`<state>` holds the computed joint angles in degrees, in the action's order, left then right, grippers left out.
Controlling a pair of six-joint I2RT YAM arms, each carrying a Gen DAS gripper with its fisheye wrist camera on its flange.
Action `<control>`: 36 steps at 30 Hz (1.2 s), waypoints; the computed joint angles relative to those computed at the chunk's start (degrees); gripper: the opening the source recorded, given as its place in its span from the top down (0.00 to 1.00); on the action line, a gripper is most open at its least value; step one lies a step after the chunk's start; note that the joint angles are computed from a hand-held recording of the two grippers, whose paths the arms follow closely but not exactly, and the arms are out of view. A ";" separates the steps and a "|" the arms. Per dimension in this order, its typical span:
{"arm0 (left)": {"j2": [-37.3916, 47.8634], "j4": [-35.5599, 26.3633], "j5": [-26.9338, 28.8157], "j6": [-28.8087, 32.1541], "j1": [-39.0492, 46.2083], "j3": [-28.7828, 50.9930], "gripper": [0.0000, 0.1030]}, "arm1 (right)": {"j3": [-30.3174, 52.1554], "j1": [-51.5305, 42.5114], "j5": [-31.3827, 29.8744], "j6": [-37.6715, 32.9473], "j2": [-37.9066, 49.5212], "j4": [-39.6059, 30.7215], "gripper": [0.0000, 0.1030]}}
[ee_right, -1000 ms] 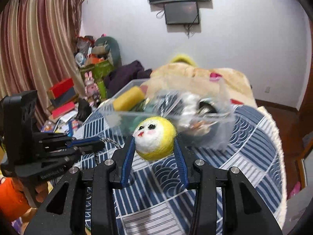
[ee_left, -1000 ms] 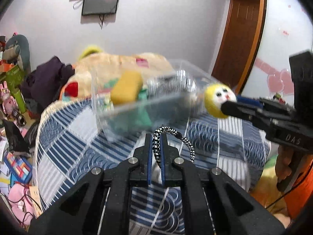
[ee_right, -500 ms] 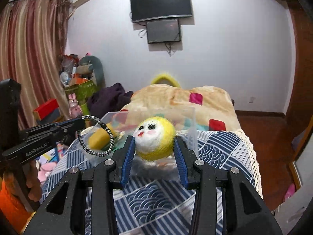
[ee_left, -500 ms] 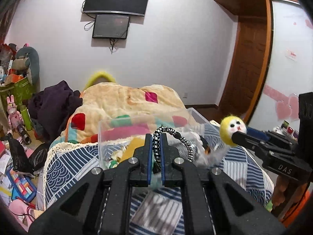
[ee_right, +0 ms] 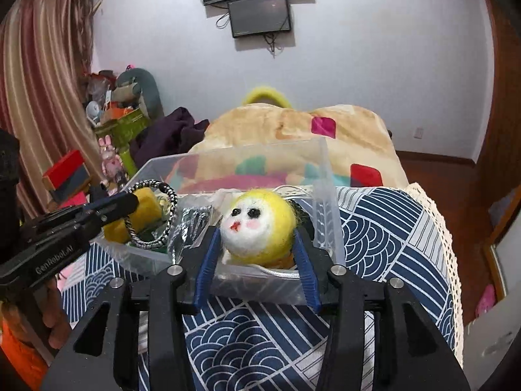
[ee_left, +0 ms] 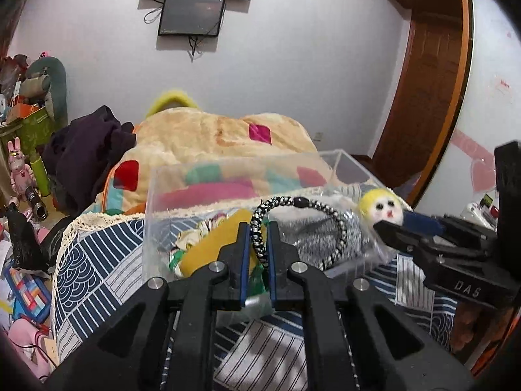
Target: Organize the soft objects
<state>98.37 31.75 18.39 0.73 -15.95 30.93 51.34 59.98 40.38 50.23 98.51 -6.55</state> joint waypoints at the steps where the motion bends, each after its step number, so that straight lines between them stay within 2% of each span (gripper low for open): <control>1: -0.19 -0.43 0.19 0.16 0.03 -0.08 0.89 | 0.39 0.11 0.03 0.08 0.00 -0.82 0.55; 4: -1.96 -1.13 1.48 0.81 0.85 -1.46 0.83 | 0.87 0.40 0.48 0.08 -0.46 -2.82 0.52; 8: -5.55 -2.22 3.29 1.43 2.10 -3.48 0.67 | 0.28 1.57 1.55 0.76 -1.99 -3.65 0.44; 11: -10.61 -3.13 4.69 2.12 3.19 -6.23 0.65 | -0.55 3.41 3.26 1.22 -3.96 -4.07 0.43; 16: -22.19 -7.02 5.98 2.28 4.98 -10.39 0.61 | 0.09 7.76 9.56 1.94 -7.66 -6.79 0.43; 23: -42.83 -16.84 9.33 2.04 9.20 -14.33 0.48 | 3.70 14.87 20.61 1.23 -11.18 -11.61 0.42; 25: -49.34 -20.46 9.95 1.89 10.46 -15.09 0.44 | 3.84 16.31 22.39 0.27 -11.78 -10.87 0.36; 29: -59.66 -26.63 12.29 1.95 13.34 -16.15 0.35 | 5.77 18.93 25.92 -0.45 -10.69 -11.52 0.31; 33: -67.32 -30.91 12.84 1.64 14.74 -17.22 0.23 | 7.66 20.32 28.67 -0.01 -8.65 -12.20 0.19; 36: -71.34 -33.61 12.73 1.90 15.38 -17.87 0.15 | 7.81 20.71 29.08 -0.34 -8.09 -10.86 0.17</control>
